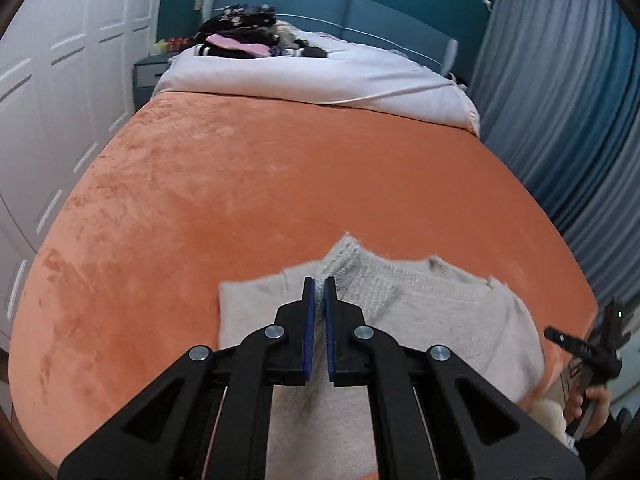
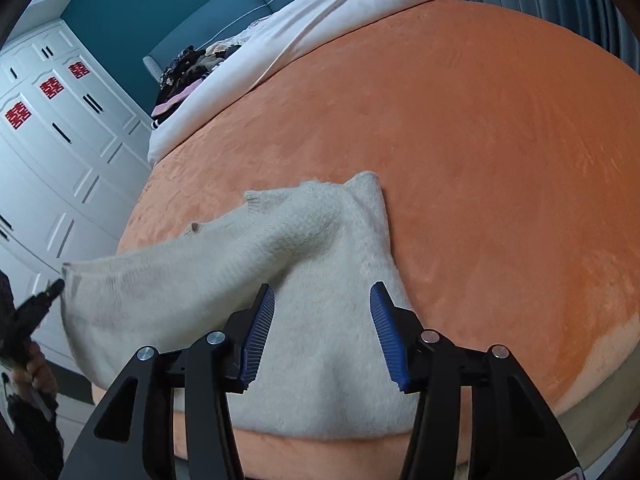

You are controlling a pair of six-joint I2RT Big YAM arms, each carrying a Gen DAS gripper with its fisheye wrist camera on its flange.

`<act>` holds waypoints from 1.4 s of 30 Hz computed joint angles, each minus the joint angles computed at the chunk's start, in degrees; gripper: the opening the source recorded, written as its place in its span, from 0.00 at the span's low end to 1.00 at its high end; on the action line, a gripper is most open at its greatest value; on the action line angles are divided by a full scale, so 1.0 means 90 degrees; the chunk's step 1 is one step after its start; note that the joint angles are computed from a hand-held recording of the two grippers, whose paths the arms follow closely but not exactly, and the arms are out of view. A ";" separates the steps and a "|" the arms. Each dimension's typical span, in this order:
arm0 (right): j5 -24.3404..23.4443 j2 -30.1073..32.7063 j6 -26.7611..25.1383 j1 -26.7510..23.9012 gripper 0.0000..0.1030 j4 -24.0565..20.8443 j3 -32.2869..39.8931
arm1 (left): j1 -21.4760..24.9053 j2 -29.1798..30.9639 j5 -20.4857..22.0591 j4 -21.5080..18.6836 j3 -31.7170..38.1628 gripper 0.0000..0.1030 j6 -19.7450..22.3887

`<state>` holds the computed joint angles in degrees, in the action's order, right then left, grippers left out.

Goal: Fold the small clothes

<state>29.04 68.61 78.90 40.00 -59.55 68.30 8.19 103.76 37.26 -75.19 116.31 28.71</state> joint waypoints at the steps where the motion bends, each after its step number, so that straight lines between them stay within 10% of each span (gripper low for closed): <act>1: -0.0085 0.0066 -0.0120 -0.0159 0.54 0.0080 0.0014 | -0.0098 0.0394 -0.0188 -0.0087 0.0464 0.04 -0.0278; 9: -0.1112 0.0894 -0.1105 -0.1290 0.51 0.0370 0.0289 | -0.0520 0.1538 -0.1384 -0.0499 0.1034 0.02 -0.0460; 11: -0.1271 0.1088 -0.1357 -0.1372 0.07 0.0333 0.0420 | -0.0495 0.1478 -0.1325 -0.0475 0.0842 0.02 -0.0482; 18: -0.0077 0.0341 -0.1422 -0.1218 0.06 0.0745 0.0405 | -0.0412 0.1053 -0.1271 -0.0141 0.0350 0.03 -0.0595; 22: -0.1413 0.0709 -0.1241 -0.1798 0.08 0.0489 0.0071 | -0.0450 0.1008 -0.1442 -0.0153 -0.0017 0.60 -0.0876; 25: -0.1542 0.0800 -0.1138 -0.1715 0.16 0.0650 -0.0072 | -0.0497 0.0927 -0.1462 0.0130 -0.0336 0.58 -0.0930; 28: -0.1377 0.0847 -0.0994 -0.1609 0.25 0.0716 0.0009 | -0.0552 0.1176 -0.1387 -0.0202 -0.0040 0.08 -0.0961; 29: -0.1359 0.0904 -0.1014 -0.1604 0.07 0.0687 0.0102 | -0.0554 0.1239 -0.1385 -0.0288 0.0091 0.08 -0.1079; 34: -0.0407 0.0613 -0.1596 -0.1389 0.07 0.0934 0.0658 | -0.0334 0.1127 -0.0705 -0.0012 0.0670 0.07 -0.1714; 37: 0.0021 0.0457 -0.1723 -0.1380 0.07 0.1036 0.0778 | -0.0383 0.1340 -0.1185 0.0077 0.1097 0.07 -0.1818; 42: -0.1385 0.1089 -0.0995 -0.2123 0.07 0.0419 0.0216 | -0.0595 0.2106 -0.2450 -0.0340 0.1292 0.08 -0.1820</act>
